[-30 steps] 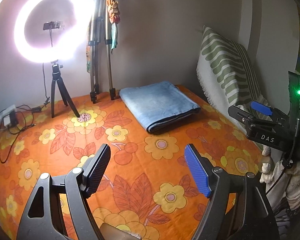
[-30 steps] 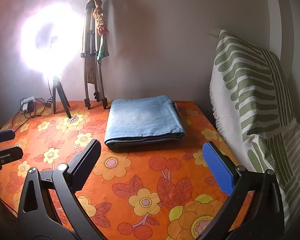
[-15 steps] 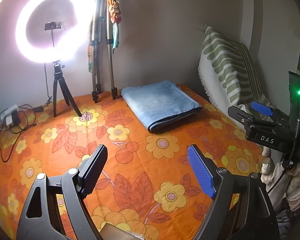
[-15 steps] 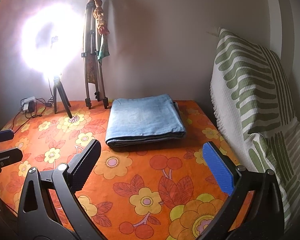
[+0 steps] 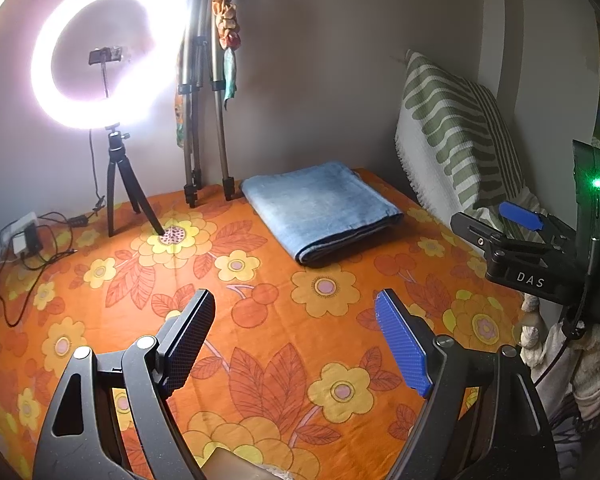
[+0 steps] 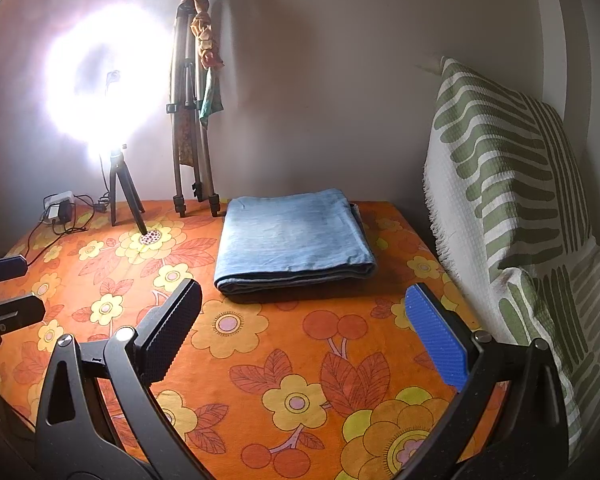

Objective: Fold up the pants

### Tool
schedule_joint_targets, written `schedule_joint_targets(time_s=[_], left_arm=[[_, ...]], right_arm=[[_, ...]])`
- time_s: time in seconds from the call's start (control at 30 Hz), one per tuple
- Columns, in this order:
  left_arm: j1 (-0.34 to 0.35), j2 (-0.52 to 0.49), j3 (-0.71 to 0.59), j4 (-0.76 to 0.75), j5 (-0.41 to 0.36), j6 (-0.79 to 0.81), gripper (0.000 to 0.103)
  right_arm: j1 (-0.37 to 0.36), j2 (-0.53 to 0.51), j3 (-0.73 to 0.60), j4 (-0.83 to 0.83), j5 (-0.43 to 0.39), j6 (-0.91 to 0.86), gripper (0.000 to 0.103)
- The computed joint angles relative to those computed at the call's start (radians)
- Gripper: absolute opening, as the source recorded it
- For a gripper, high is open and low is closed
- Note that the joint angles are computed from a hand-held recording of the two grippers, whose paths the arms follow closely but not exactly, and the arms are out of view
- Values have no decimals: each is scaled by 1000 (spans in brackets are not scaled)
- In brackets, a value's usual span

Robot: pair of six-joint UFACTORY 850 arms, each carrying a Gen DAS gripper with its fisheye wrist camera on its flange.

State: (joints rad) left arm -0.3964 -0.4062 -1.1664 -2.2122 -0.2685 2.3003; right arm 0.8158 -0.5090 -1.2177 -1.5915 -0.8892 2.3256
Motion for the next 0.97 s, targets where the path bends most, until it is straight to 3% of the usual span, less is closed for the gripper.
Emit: schedule_joint_targets(time_s=[0.17,0.5,0.97], left_arm=[[1,1,0,51,-3,-46,83],[-4,6,5,3,19,6,83],[-2,17,28,-149,15,166,83]], right_arm=[[0,-1,-2,1,0,-3,103],[1,-12,-10,2,17,-19,103],[-9,-16,-11,3,45,-19,103]])
